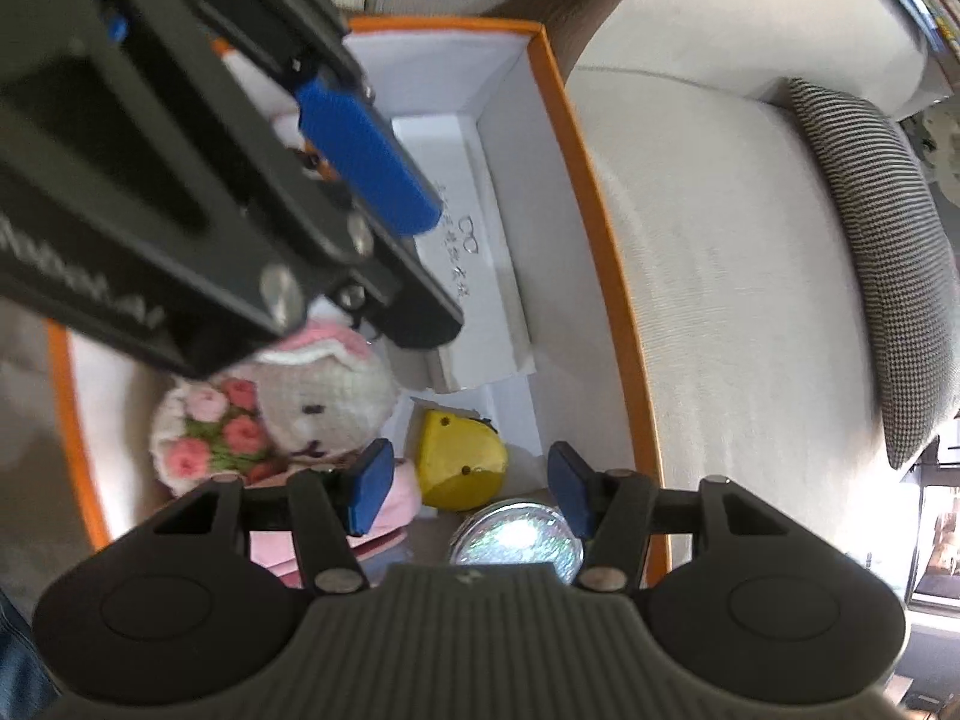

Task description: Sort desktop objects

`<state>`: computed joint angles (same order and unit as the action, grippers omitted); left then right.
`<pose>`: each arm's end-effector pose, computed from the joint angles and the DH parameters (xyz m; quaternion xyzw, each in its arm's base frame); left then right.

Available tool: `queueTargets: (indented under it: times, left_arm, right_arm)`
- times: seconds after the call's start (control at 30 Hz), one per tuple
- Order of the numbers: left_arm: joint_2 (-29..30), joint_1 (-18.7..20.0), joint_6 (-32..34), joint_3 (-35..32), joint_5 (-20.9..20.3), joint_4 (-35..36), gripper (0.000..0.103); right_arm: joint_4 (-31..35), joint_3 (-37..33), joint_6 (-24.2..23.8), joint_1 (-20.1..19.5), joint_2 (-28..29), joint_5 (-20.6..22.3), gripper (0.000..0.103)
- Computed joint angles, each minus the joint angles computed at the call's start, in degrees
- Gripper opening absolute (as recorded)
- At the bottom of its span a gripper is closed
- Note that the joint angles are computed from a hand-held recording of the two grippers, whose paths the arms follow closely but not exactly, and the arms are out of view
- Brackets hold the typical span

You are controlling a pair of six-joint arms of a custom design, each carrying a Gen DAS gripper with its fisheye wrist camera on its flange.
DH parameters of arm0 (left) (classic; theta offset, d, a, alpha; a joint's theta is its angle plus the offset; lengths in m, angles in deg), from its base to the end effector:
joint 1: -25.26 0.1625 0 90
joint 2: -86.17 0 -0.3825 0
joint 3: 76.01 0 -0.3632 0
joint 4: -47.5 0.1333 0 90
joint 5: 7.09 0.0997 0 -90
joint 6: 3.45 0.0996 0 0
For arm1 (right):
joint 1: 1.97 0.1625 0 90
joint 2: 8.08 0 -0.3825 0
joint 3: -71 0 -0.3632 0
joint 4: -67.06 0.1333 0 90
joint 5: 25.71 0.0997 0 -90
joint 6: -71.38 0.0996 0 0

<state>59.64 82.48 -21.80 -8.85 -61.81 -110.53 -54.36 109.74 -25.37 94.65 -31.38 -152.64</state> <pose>-0.2423 -0.7287 0.0705 0.0451 0.9275 -0.3307 0.1682 0.1674 -0.8052 0.1680 0.7097 -0.6169 -0.1289 0.3149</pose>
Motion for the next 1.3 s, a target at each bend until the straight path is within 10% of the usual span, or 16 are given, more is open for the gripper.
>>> queueTargets:
  times: [0.47, 0.73, 1.07, 1.3]
  left_arm:
    - [-3.71, -11.33, 3.77, 14.94, 21.81, -14.41, 0.049]
    - [-2.76, -16.28, 7.84, 19.22, 29.35, -23.66, 0.059]
    - [3.16, -18.01, 14.28, 18.82, 37.22, -35.31, 0.068]
    - [2.66, -16.25, 1.88, 20.18, 36.97, -25.22, 0.07]
  right_arm:
    - [-23.86, 33.43, 4.99, -1.2, -22.19, 13.87, 0.059]
    - [-31.03, 47.98, 19.1, -3.55, -35.26, 25.27, 0.065]
    - [-47.77, 58.92, 34.03, -8.16, -37.74, 36.69, 0.081]
    - [-58.45, 61.41, 40.14, -8.95, -34.64, 35.91, 0.088]
